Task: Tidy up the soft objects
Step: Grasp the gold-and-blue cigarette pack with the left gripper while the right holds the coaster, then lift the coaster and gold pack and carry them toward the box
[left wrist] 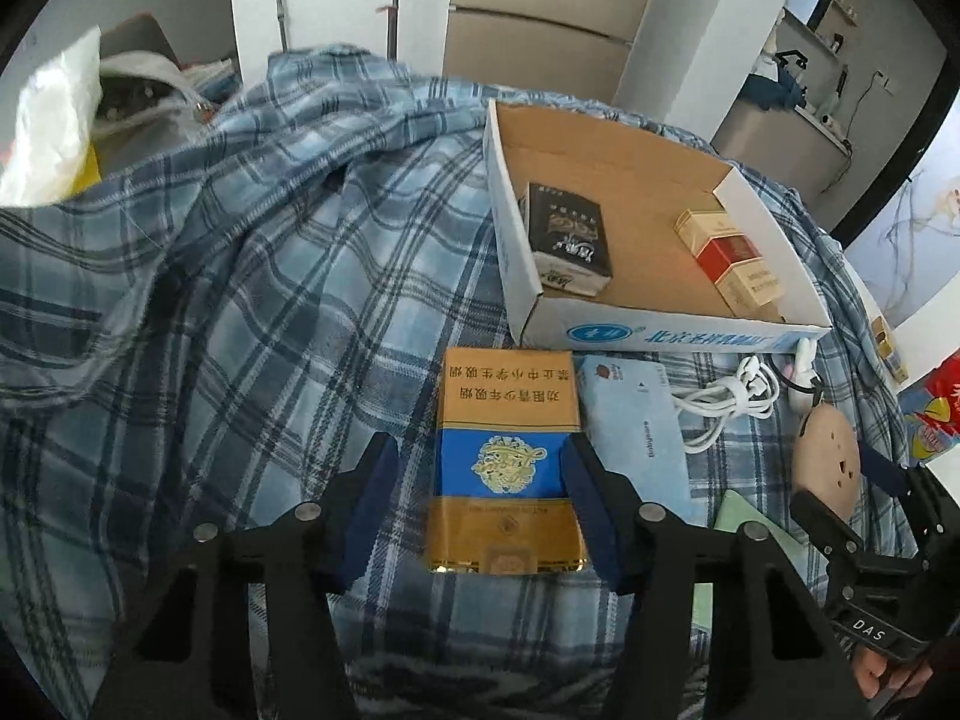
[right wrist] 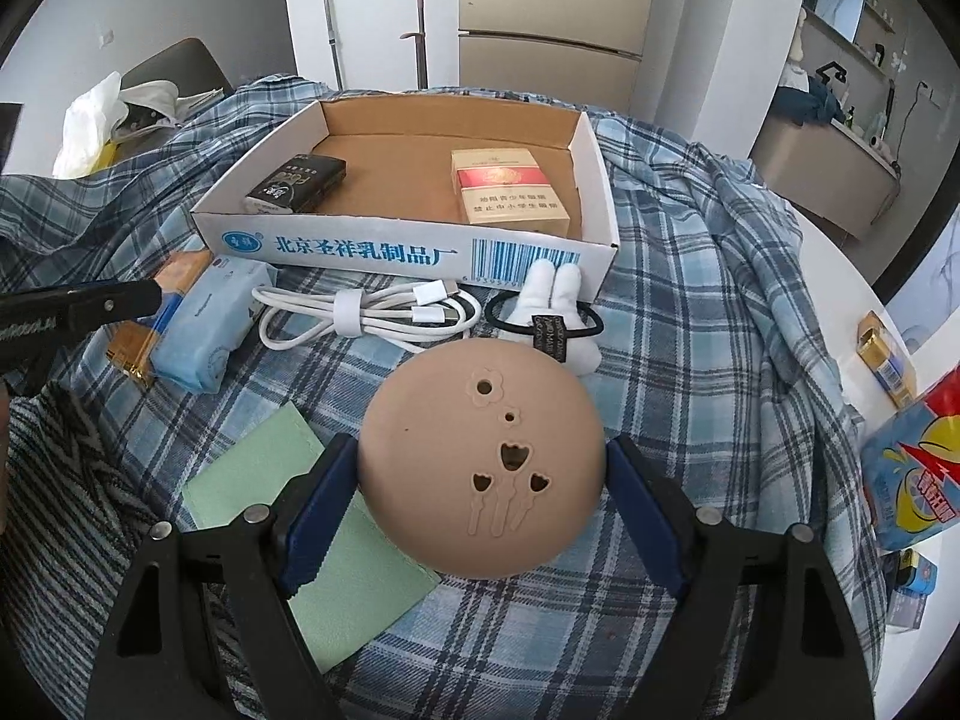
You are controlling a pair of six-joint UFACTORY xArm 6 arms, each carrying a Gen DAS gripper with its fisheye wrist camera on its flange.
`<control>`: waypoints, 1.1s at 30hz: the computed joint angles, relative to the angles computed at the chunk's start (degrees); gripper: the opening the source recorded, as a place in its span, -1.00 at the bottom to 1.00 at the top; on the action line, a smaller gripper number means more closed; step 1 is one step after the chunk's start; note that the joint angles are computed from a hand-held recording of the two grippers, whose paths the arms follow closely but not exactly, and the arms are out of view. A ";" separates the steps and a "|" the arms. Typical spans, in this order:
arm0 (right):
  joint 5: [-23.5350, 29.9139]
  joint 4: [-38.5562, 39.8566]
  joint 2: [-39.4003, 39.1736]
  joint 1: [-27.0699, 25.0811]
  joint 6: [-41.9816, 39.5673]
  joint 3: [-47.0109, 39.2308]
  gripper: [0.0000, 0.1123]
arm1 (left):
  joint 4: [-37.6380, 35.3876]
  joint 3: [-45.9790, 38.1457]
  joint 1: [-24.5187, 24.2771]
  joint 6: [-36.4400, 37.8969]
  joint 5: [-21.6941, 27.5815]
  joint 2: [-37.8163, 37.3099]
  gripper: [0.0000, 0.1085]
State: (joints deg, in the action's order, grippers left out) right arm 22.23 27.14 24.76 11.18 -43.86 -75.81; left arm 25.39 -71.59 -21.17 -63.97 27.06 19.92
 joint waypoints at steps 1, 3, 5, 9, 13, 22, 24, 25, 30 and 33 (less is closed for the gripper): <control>0.09 0.01 0.02 -0.02 -0.02 -0.04 0.46 | -0.70 0.33 0.19 0.77 -1.14 0.12 0.09; 0.11 -0.11 0.08 -0.04 0.16 -0.10 0.46 | 0.12 0.85 0.03 1.07 -2.57 0.14 0.09; 0.60 -0.42 0.33 -0.11 0.41 -0.43 0.46 | 2.44 0.46 -0.44 0.30 -2.18 0.39 0.09; 0.77 -0.52 0.53 -0.06 0.53 -0.63 0.46 | 2.13 -1.06 -1.10 2.20 -0.83 1.54 0.09; 0.94 -1.28 0.71 -0.05 1.10 -0.79 0.46 | 0.76 -1.65 -1.09 3.10 0.36 2.19 0.12; 1.19 -2.32 1.00 0.01 2.08 -1.16 0.46 | 4.19 -0.09 -0.60 0.12 -2.55 1.71 0.00; 1.22 -2.28 1.03 -0.01 2.01 -1.20 0.46 | 11.39 1.08 -0.67 -5.80 -3.76 0.39 -0.01; 1.29 -2.34 1.05 0.00 2.01 -1.23 0.46 | 15.20 1.71 -0.71 -8.61 -4.68 -0.30 -0.01; 1.27 -1.86 1.14 0.02 1.63 -1.31 0.46 | 38.18 2.59 -2.44 -25.59 -4.78 -3.00 0.00; -0.28 5.20 -0.12 -0.04 -3.92 -0.04 0.46 | 50.84 2.78 -3.83 -34.62 -4.13 -4.55 0.00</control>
State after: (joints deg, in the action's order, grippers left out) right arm 21.95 32.34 24.64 11.13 -47.78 -75.85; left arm 76.23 -68.81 -25.00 -98.59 22.92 15.37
